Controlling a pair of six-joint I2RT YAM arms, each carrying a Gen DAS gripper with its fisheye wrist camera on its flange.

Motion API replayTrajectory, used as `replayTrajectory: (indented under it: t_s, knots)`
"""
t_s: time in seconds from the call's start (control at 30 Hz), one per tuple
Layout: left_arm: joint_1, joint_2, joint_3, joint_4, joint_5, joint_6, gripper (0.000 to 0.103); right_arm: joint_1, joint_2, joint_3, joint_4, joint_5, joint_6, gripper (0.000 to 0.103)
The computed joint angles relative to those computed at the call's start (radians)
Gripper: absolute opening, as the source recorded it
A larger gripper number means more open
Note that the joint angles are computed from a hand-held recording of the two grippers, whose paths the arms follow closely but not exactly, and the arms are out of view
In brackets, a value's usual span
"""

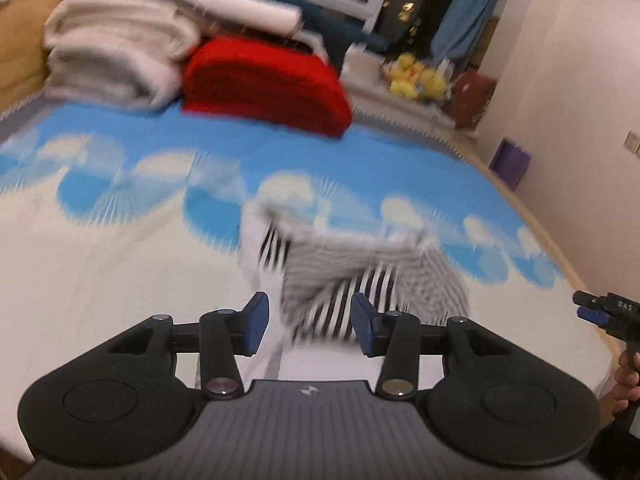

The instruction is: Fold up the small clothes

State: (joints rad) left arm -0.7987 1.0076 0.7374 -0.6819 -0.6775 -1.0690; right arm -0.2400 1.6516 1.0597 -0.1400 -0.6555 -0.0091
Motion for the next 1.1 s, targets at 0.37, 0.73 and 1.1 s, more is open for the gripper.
replayTrajectory:
  t_s: [0.37,0.73,1.1]
  knots:
    - [-0.089,0.078,-0.218,0.065,0.202,-0.331,0.063,-0.076,0.071,-0.179,-0.082,0.129,-0.116,0.053]
    - [0.045,0.271,-0.308,0.319,0.428,-0.353,0.037,0.010,0.196,-0.183,-0.126,0.250,-0.236,0.058]
    - [0.029,0.036,-0.383,0.194,0.382,-0.436,0.010,-0.030,0.139,-0.202,-0.068,0.198,-0.170,0.007]
